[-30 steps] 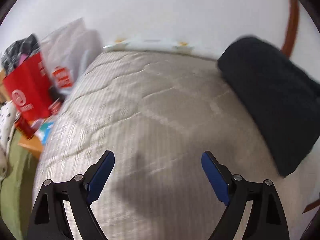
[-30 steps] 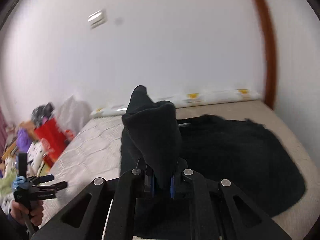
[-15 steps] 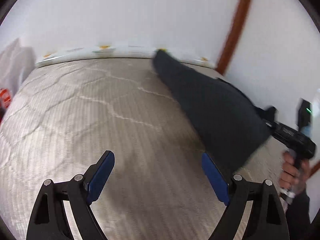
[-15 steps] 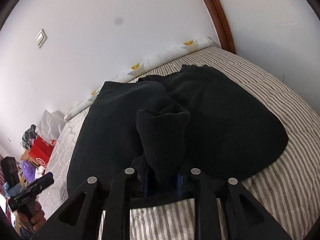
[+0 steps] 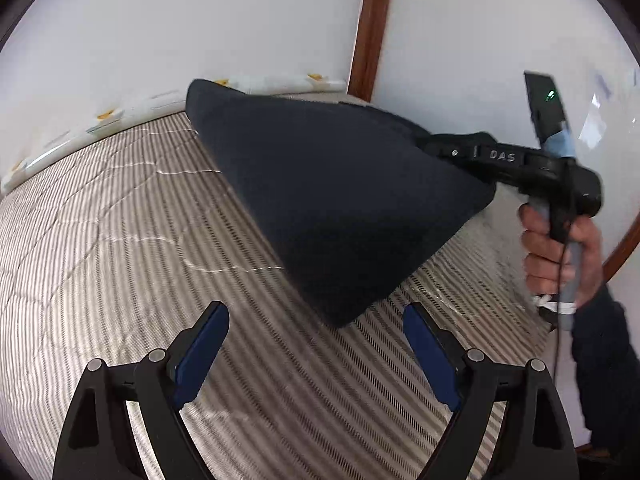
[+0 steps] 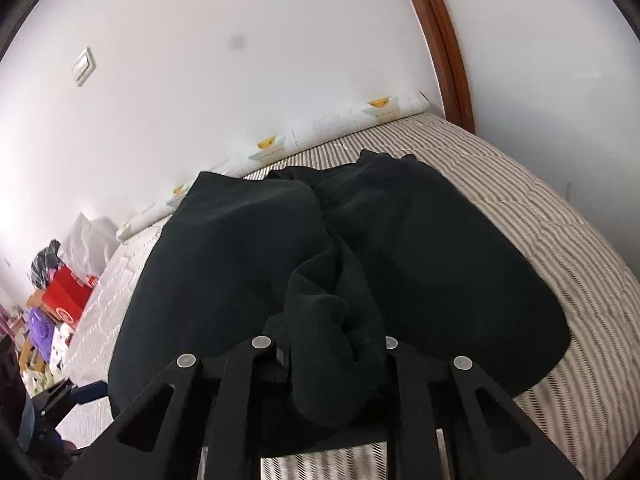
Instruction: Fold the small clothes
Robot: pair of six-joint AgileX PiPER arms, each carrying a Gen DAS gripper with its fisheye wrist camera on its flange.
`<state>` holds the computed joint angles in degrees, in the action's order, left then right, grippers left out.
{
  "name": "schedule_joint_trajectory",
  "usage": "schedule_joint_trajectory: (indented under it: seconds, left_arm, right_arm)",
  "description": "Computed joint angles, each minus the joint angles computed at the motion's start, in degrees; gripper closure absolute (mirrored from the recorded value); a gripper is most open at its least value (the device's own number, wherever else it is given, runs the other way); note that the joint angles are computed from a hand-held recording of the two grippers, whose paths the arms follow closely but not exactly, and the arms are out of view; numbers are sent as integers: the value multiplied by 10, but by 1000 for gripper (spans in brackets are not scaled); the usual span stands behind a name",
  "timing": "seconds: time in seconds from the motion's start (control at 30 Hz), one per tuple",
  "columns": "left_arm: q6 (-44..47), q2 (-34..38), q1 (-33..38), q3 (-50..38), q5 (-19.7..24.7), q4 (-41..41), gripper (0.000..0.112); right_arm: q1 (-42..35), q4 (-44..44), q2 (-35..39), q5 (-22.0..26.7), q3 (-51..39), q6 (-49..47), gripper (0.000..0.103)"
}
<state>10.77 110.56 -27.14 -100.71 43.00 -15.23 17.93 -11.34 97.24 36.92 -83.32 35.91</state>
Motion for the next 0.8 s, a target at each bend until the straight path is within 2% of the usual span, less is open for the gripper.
schedule_joint_trajectory:
  seconds: [0.1,0.17,0.2,0.27,0.3,0.33,0.37,0.43,0.6,0.7,0.8]
  left_arm:
    - [-5,36,-5,-45,2,2,26]
    - [-26,54,-11,-70,10,18,31]
    - [-37,70,-14,-96,28,26,36]
    - [-42,92,-10,-133,55,20,62]
    - [-40,98,-5,-146,64,7,65]
    - [-47,98,-3,-147,60,5,76]
    - [-44,90,4,-134,46,-11,81]
    - [-29,82,16,-123,38,-40,88]
    - [-32,58,39,-81,-1,-51,93]
    - [-19,44,73,-60,4,-85,94]
    - [5,15,105,-19,-9,-103,94]
  right_arm:
    - [-3,10,8,11,-1,-26,85]
    - [-2,8,21,24,-12,-34,84]
    - [-2,5,28,28,-18,-35,83]
    - [-2,8,36,41,-29,-43,83]
    - [-3,14,42,48,-37,-51,82]
    - [-6,22,46,52,-42,-57,82]
    - [-11,34,49,52,-44,-62,82]
    - [-17,54,51,44,-44,-73,83]
    - [-5,68,85,51,-82,-84,85]
    - [18,61,118,69,-127,-76,86]
    - [40,64,155,80,-175,-73,86]
